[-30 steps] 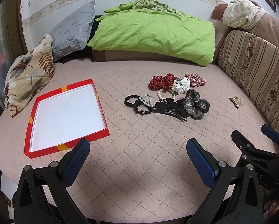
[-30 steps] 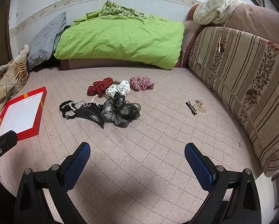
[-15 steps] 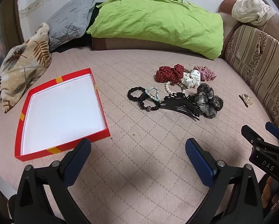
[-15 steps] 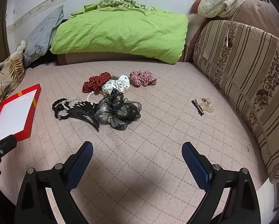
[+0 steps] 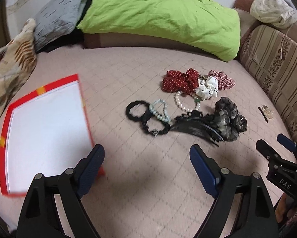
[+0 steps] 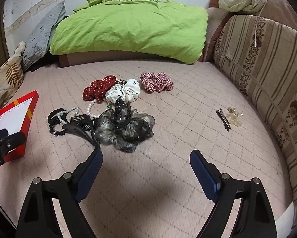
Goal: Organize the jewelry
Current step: 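Grasp the black sheer scrunchie with the right tool while the left tool grasps the red polka-dot scrunchie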
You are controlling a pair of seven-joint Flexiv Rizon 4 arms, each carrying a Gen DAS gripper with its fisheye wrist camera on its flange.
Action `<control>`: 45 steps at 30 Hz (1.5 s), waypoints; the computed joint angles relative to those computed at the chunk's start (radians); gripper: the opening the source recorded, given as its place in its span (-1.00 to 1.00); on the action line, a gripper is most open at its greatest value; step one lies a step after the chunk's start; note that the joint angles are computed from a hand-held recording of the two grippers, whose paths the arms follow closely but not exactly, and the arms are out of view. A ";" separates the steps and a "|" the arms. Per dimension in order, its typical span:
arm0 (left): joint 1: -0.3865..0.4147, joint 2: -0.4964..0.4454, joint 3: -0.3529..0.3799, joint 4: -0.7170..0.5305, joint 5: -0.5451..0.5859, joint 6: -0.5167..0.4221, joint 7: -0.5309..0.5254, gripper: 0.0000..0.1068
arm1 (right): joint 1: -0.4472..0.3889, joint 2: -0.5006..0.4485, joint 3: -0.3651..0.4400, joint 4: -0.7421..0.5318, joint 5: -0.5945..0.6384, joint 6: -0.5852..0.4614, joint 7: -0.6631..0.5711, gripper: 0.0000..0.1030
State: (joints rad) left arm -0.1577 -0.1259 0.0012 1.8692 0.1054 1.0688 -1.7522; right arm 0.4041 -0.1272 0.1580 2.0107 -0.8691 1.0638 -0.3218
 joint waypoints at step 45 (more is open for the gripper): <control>0.038 -0.447 -0.082 -0.525 -0.397 -0.201 0.255 -0.84 | 0.055 -0.184 -0.077 -0.158 0.369 0.190 -0.294 -0.56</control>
State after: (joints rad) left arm -0.1197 -0.5730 -0.0805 1.3442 -0.2912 0.8675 -1.4968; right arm 0.4594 -0.3114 0.0810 1.8524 -0.5000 1.2541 -0.6158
